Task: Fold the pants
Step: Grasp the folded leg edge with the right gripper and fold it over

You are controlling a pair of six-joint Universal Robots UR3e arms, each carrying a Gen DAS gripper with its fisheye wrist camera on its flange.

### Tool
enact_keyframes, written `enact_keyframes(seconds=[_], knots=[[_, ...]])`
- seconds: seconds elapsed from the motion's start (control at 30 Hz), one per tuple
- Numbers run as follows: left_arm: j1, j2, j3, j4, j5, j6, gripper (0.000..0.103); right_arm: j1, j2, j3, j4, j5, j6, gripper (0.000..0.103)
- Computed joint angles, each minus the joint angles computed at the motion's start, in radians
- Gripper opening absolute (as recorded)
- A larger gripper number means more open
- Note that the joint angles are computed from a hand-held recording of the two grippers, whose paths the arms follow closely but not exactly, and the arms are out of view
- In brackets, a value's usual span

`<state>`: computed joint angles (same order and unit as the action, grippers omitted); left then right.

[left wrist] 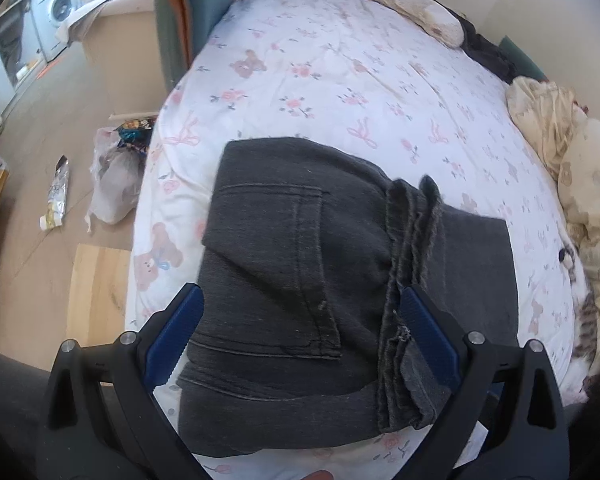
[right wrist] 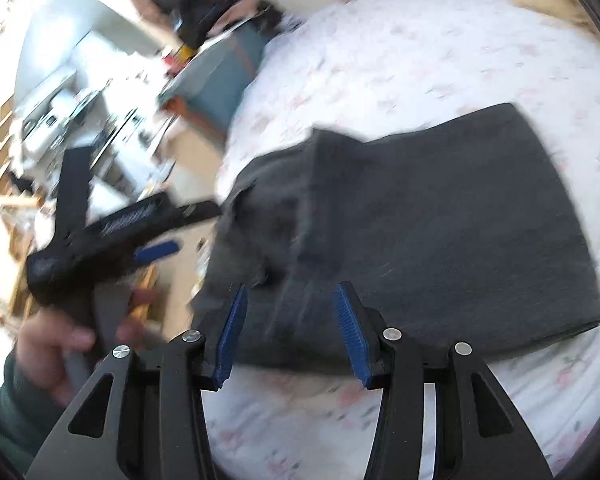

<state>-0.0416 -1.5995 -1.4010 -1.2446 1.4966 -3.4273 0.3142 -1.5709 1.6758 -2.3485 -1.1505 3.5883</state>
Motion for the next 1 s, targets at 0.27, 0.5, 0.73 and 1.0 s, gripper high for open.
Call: enact_keyframes(seconds=[0.27, 0.5, 0.73, 1.0], knots=[[-0.120, -0.109, 0.055, -0.053, 0.043, 0.025, 0.097, -0.012, 0.130, 0.035, 0.016, 0.093, 0.077, 0.028], [-0.207, -0.191, 0.128, -0.043, 0.119, 0.045, 0.097, -0.273, -0.275, 0.281, 0.020, 0.060, 0.154, 0.068], [-0.237, -0.279, 0.156, -0.095, 0.202, 0.058, 0.098, -0.705, -0.527, 0.624, 0.045, 0.193, 0.247, 0.077], [-0.240, -0.254, 0.117, -0.062, 0.194, 0.059, 0.099, -0.619, -0.391, 0.563, 0.059, 0.083, 0.247, 0.070]])
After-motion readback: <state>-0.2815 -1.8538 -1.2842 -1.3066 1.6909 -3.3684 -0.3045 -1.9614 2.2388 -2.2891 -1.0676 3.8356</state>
